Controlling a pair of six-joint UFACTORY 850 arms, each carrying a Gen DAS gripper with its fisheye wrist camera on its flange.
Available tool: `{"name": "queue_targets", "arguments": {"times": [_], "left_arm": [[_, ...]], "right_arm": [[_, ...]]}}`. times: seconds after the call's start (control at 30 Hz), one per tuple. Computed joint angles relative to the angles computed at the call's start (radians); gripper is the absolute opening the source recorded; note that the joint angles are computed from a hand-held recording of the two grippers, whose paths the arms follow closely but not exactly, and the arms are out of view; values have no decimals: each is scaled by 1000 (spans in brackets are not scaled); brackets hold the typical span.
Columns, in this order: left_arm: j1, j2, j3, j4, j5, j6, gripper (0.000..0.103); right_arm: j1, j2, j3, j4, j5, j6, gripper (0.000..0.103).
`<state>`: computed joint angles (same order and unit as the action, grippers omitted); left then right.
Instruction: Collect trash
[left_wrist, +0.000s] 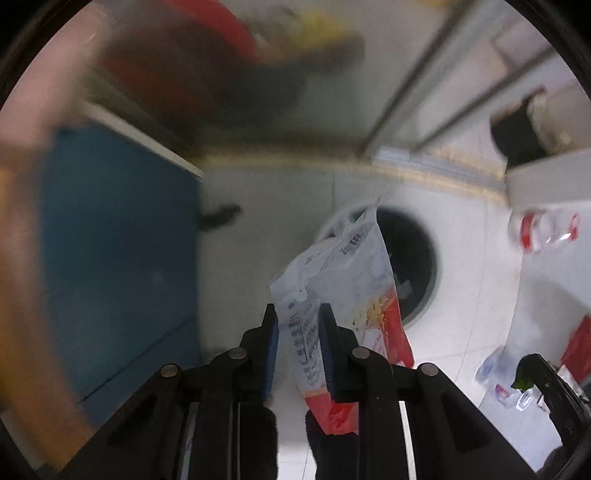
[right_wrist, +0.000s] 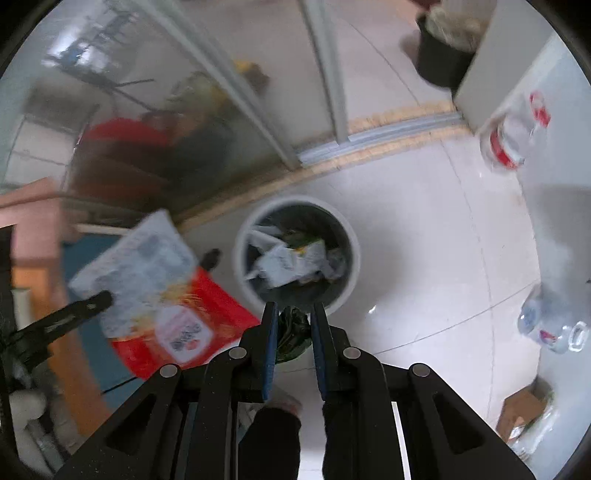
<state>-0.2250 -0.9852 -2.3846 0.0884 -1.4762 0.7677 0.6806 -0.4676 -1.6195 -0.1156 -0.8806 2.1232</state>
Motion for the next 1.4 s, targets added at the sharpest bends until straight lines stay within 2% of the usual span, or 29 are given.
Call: {"name": "queue_targets", "arguments": {"times": [0.07, 0.1, 0.17, 0.2, 0.23, 0.4, 0.43, 0.57, 0.6, 0.63, 0.67, 0.7, 0.77, 0.83, 0.87, 0.9, 1.0, 1.13, 1.17, 1.23, 1.3, 1.33, 1.4], "left_arm": [[-27, 47, 185, 24, 78, -22, 18], [-44, 51, 259, 42, 118, -36, 18], [-69, 41, 332, 53, 162, -58, 18], [-82, 39, 357, 57, 178, -73, 18], [-94, 28, 378, 59, 194, -88, 19], [-129, -17, 397, 68, 247, -116, 25], [-126, -30, 384, 76, 253, -107, 25], [-115, -27, 364, 58, 250, -88, 28], [-111, -29, 352, 55, 248, -85, 43], [-107, -31, 338, 49, 246, -80, 68], [-101, -18, 344, 43, 257, -75, 80], [-96, -11, 345, 34, 269, -67, 90], [-89, -2, 338, 30, 275, -59, 90], [-79, 10, 333, 29, 282, -55, 99], [-72, 19, 336, 28, 299, -50, 100], [-65, 39, 349, 21, 318, -42, 100], [-43, 102, 397, 1, 383, -18, 100], [-13, 204, 469, -28, 451, 29, 100], [-6, 221, 470, -38, 439, 40, 100], [5, 255, 469, -46, 410, 50, 100], [17, 285, 456, -61, 377, 64, 100], [25, 298, 441, -72, 351, 73, 100], [43, 323, 400, -101, 292, 94, 100]], "right_arm": [[-16, 1, 159, 19, 171, 7, 18], [-17, -9, 185, 25, 208, 7, 18], [-14, -12, 219, 28, 253, 10, 18], [-22, -25, 255, 44, 306, 2, 18], [-32, -41, 303, 62, 373, -9, 18], [-48, -71, 376, 61, 516, -18, 18], [-58, -83, 394, 94, 570, -58, 18], [-74, -105, 403, 230, 645, -201, 19], [-78, -110, 401, 262, 664, -234, 19], [-84, -116, 394, 307, 669, -289, 20], [-90, -125, 389, 341, 674, -331, 24], [-93, -125, 382, 349, 667, -341, 40], [-94, -122, 377, 340, 660, -330, 57], [-94, -114, 364, 306, 625, -300, 62], [-94, -112, 359, 294, 607, -293, 70], [-94, -116, 345, 286, 579, -282, 80], [-81, -110, 280, 194, 419, -253, 101], [-54, -107, 183, 114, 216, -225, 103], [-55, -110, 176, 117, 204, -226, 103], [-31, -86, 128, 72, 115, -178, 103], [-26, -86, 100, 64, 64, -169, 103], [-5, -66, 53, 26, -9, -137, 103], [18, -53, -10, -6, -87, -96, 103]]}}
